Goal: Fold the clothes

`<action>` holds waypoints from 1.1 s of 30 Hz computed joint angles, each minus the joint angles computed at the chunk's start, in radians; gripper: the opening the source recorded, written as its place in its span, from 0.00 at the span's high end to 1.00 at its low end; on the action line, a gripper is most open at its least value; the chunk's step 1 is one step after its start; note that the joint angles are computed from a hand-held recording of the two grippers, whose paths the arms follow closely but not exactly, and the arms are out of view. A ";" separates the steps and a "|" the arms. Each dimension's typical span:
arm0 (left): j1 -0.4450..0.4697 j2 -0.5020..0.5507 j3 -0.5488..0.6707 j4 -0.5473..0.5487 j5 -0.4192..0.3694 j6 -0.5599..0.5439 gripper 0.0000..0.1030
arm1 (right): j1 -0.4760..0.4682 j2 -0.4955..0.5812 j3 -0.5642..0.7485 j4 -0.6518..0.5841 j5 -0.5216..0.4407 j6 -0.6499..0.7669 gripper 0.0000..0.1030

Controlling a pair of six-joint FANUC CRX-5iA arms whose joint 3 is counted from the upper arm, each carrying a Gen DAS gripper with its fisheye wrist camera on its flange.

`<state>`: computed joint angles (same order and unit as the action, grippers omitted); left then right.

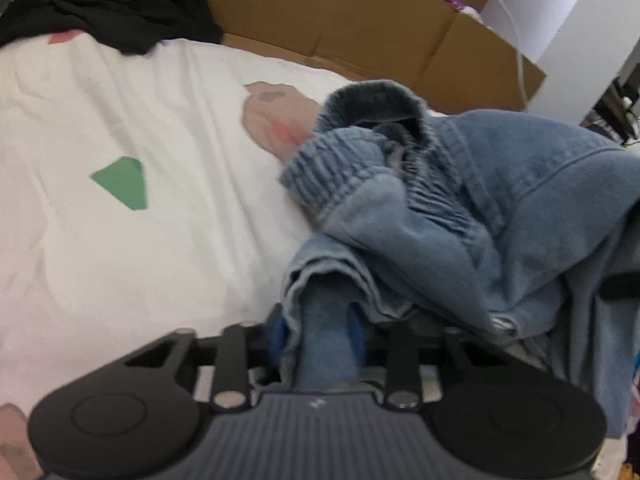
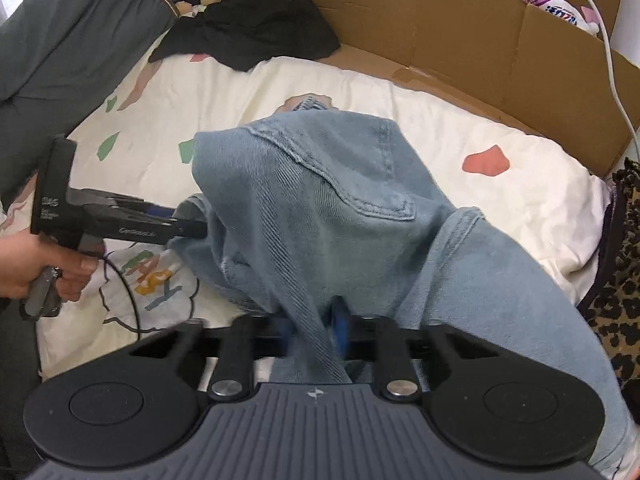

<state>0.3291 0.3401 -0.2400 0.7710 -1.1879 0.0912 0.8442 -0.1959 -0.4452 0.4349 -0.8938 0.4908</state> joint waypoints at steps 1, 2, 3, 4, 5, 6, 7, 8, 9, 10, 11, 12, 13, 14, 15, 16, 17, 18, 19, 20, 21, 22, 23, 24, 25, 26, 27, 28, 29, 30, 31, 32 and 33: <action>0.000 0.000 0.001 -0.006 -0.006 0.003 0.77 | -0.004 -0.002 -0.002 0.008 -0.001 -0.003 0.88; 0.000 -0.001 0.001 -0.012 -0.012 0.006 0.82 | -0.007 -0.009 -0.007 0.014 -0.003 -0.007 0.89; 0.000 -0.001 0.002 -0.018 -0.018 0.008 0.86 | -0.012 -0.010 -0.008 0.017 -0.001 -0.009 0.89; 0.001 -0.003 0.002 -0.024 -0.025 0.011 0.88 | -0.016 -0.016 -0.012 0.022 -0.002 -0.016 0.89; 0.004 -0.006 0.001 -0.029 -0.033 0.011 0.89 | -0.019 -0.022 -0.015 0.026 -0.004 -0.023 0.89; 0.006 -0.010 0.002 -0.036 -0.042 0.007 0.90 | -0.024 -0.026 -0.017 0.030 -0.004 -0.030 0.89; 0.008 -0.011 0.006 -0.042 -0.060 0.006 0.91 | -0.030 -0.029 -0.019 0.031 -0.005 -0.037 0.89; 0.012 -0.012 0.009 -0.048 -0.088 0.002 0.93 | -0.036 -0.034 -0.020 0.027 -0.004 -0.043 0.89; 0.016 -0.014 0.010 -0.054 -0.111 -0.005 0.93 | -0.044 -0.037 -0.020 0.021 -0.001 -0.046 0.89; 0.016 -0.019 0.006 -0.064 -0.123 -0.015 0.94 | -0.049 -0.038 -0.020 0.016 0.001 -0.048 0.88; 0.016 -0.027 0.000 -0.074 -0.134 -0.027 0.94 | -0.054 -0.038 -0.019 0.011 0.002 -0.052 0.88; 0.018 -0.039 -0.012 -0.084 -0.144 -0.042 0.94 | -0.059 -0.036 -0.016 0.006 0.002 -0.057 0.87; 0.020 -0.052 -0.023 -0.094 -0.153 -0.058 0.94 | -0.065 -0.032 -0.012 0.000 0.004 -0.064 0.87; 0.022 -0.064 -0.035 -0.104 -0.162 -0.074 0.94 | -0.069 -0.031 -0.010 -0.006 0.008 -0.069 0.87; 0.023 -0.076 -0.046 -0.112 -0.171 -0.086 0.95 | -0.072 -0.028 -0.007 -0.010 0.010 -0.073 0.84; 0.026 -0.086 -0.058 -0.115 -0.177 -0.089 0.95 | -0.073 -0.025 -0.004 -0.009 0.008 -0.077 0.81; 0.028 -0.098 -0.072 -0.118 -0.180 -0.092 0.95 | -0.072 -0.022 -0.002 -0.006 0.006 -0.082 0.78; 0.030 -0.112 -0.087 -0.119 -0.179 -0.095 0.95 | -0.071 -0.021 -0.002 0.001 0.003 -0.090 0.73; 0.032 -0.122 -0.101 -0.119 -0.179 -0.094 0.95 | -0.069 -0.020 -0.003 0.009 0.002 -0.097 0.68; 0.034 -0.132 -0.112 -0.119 -0.182 -0.091 0.95 | -0.067 -0.020 -0.005 0.019 0.003 -0.104 0.64; 0.035 -0.137 -0.120 -0.119 -0.187 -0.085 0.95 | -0.065 -0.020 -0.006 0.028 0.005 -0.110 0.60; 0.037 -0.145 -0.130 -0.118 -0.189 -0.079 0.95 | -0.063 -0.022 -0.008 0.036 0.009 -0.115 0.57; 0.038 -0.152 -0.139 -0.117 -0.191 -0.073 0.95 | -0.061 -0.023 -0.010 0.043 0.013 -0.120 0.56; 0.040 -0.159 -0.147 -0.116 -0.195 -0.066 0.95 | -0.059 -0.024 -0.011 0.048 0.018 -0.123 0.55; 0.043 -0.163 -0.153 -0.115 -0.202 -0.058 0.95 | -0.056 -0.024 -0.012 0.054 0.022 -0.126 0.53; 0.044 -0.167 -0.160 -0.115 -0.208 -0.051 0.95 | -0.054 -0.023 -0.012 0.059 0.027 -0.130 0.52; 0.044 -0.174 -0.169 -0.116 -0.211 -0.050 0.95 | -0.051 -0.023 -0.012 0.064 0.030 -0.132 0.52; 0.044 -0.181 -0.177 -0.116 -0.214 -0.049 0.95 | -0.048 -0.022 -0.010 0.069 0.032 -0.130 0.51; 0.046 -0.188 -0.187 -0.117 -0.218 -0.049 0.95 | -0.046 -0.020 -0.009 0.075 0.034 -0.129 0.51; 0.050 -0.195 -0.196 -0.120 -0.224 -0.055 0.95 | -0.044 -0.020 -0.008 0.079 0.036 -0.129 0.51; 0.054 -0.202 -0.203 -0.124 -0.228 -0.062 0.95 | -0.042 -0.020 -0.007 0.085 0.038 -0.131 0.50; 0.059 -0.208 -0.207 -0.130 -0.235 -0.078 0.95 | -0.042 -0.020 -0.006 0.089 0.041 -0.133 0.50; 0.064 -0.212 -0.207 -0.139 -0.241 -0.099 0.95 | -0.042 -0.020 -0.005 0.092 0.042 -0.133 0.49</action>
<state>0.3926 0.1278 -0.4468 0.6323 -1.4292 -0.0078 0.8027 -0.2156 -0.4501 0.5265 -0.8515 0.3573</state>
